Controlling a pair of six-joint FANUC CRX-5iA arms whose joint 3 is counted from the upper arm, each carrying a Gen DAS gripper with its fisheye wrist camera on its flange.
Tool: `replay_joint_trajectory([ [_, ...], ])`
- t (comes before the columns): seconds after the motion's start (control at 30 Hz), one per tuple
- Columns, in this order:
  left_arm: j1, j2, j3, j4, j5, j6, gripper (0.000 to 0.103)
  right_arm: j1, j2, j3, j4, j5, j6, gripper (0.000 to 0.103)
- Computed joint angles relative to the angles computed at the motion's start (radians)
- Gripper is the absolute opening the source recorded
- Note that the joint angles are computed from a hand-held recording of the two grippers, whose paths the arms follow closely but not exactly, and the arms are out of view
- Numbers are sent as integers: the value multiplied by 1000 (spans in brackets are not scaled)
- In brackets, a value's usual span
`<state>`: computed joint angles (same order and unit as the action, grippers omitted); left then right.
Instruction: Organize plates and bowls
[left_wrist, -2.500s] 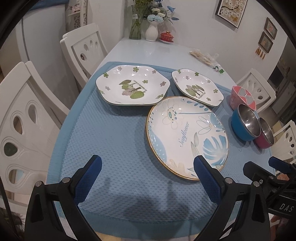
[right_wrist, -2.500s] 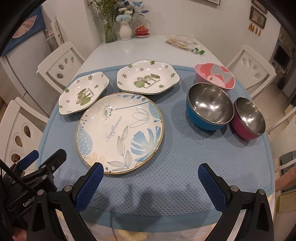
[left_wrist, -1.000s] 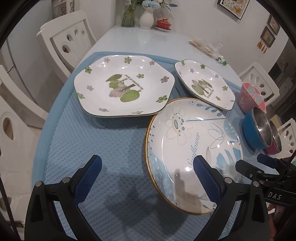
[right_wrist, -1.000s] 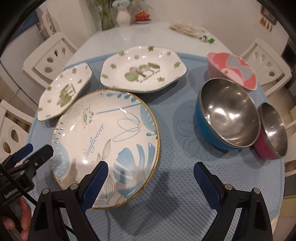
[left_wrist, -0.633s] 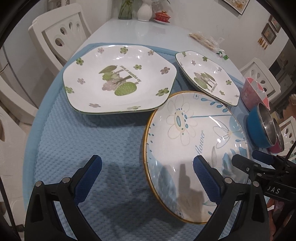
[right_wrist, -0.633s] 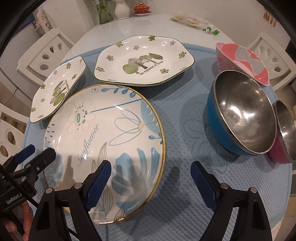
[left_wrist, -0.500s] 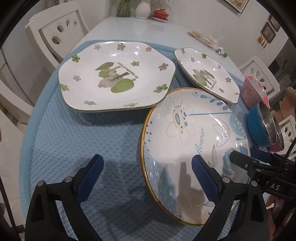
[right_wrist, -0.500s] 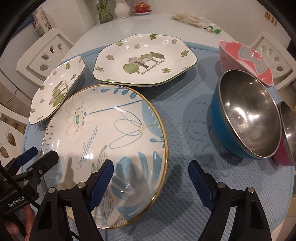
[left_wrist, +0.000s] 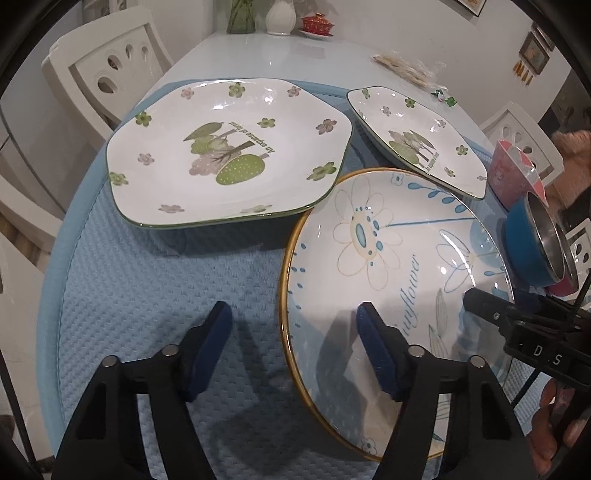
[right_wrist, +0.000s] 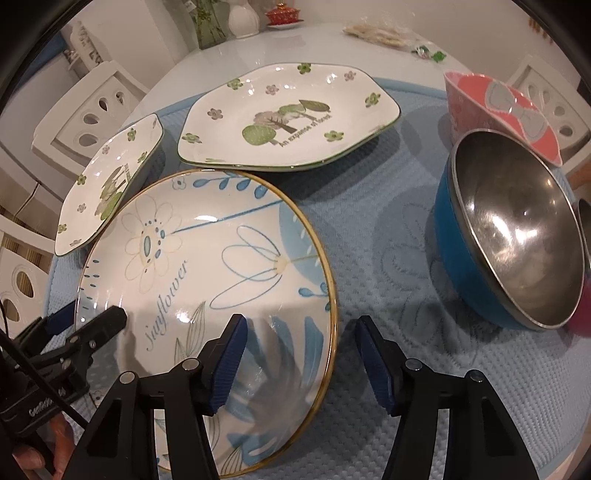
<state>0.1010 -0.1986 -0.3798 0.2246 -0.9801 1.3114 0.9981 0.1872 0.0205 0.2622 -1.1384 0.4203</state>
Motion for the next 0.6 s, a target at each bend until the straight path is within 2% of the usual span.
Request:
replay_joint_trajectory([
  [0.13,1,-1,-5,6,13,-24,61,-6,-10,-17,3,37,4,53],
  [0.2,4,-1,-13,26,27,-39,59,-7,-21,-37,11,69,5,45],
  [0.33,10,9,-32,95,36,-104,57,-19,-24,-34,-19,95,62,43],
  [0.43,8,16,-40,152,11,-198,58,-17,-20,-26,-14,81,87,41],
  [0.5,11,11,-46,161,6,-219,57,-10,-23,-26,-6,70,77,38],
  [0.6,50,-6,-88,257,-12,-275,57,2,-41,-45,1,75,79,38],
])
